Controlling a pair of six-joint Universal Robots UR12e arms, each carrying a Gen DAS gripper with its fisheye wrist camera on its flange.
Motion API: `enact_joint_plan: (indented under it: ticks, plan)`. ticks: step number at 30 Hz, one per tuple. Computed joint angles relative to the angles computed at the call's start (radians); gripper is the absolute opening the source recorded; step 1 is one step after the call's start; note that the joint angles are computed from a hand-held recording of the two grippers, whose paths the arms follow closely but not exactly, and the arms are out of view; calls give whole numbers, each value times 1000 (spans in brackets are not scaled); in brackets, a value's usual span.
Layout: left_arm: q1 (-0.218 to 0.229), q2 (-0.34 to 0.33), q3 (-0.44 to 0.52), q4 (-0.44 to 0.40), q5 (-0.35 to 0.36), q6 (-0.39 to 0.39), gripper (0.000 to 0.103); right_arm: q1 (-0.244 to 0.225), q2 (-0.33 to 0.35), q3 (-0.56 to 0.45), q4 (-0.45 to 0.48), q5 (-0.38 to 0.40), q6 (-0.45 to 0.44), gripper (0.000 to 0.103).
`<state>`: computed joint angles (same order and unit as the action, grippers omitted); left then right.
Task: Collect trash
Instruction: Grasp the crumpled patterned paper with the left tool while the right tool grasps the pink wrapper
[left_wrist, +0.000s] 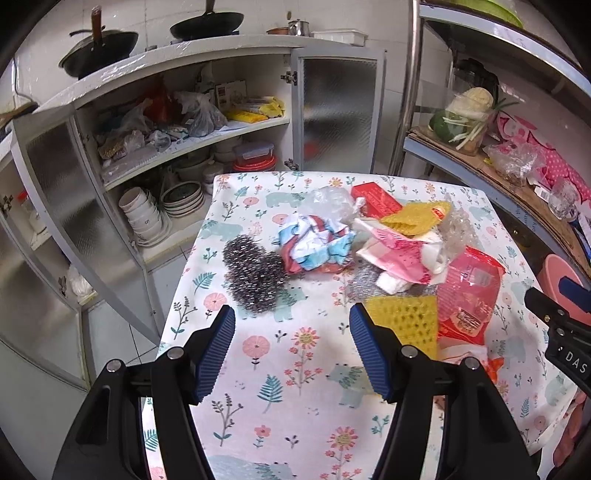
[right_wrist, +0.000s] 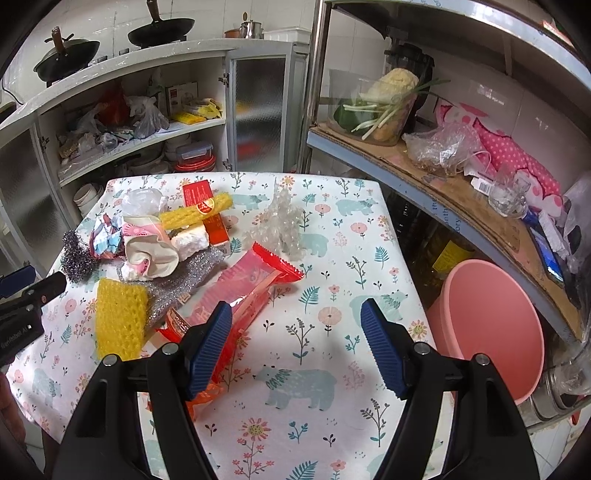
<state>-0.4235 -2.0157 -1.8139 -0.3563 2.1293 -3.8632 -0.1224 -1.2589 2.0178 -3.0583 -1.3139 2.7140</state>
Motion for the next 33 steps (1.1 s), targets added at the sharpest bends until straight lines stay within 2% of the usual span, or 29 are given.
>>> enact_joint_plan:
  ticks: [3,8,11,14,20,22,26,28,31,33]
  plan:
    - [12,10,-21,18,-8,1,64,-9,0,-5,26,32,-10,73]
    - [50,37,-72,63,-48,-19,64,-33,0,-22,91,132,-25,73]
    - [67,44,-80,54,-56,-31,64,-34,2,-28,105,158,-35,73]
    - [77,42,-77,84,-79,-16,64,-35,2,-33,128,193,-55,73]
    - [89,19,-39,164,-141,82,60,-33,-6,-36,165,256,-119,72]
    - [95,8,-20,182,-163,128,59,-33,-8,-47,203,281,-136,66]
    - [109,-15,15,162,-181,200,59,-22,-6,-79,294,338,-172,66]
    - [120,-26,28,145,-212,234,58,-9,-2,-99,343,359,-202,66]
    - [134,-41,45,109,-238,254,58,12,11,-126,397,370,-230,66]
    - [141,-48,51,88,-253,257,53,28,24,-143,418,360,-246,64]
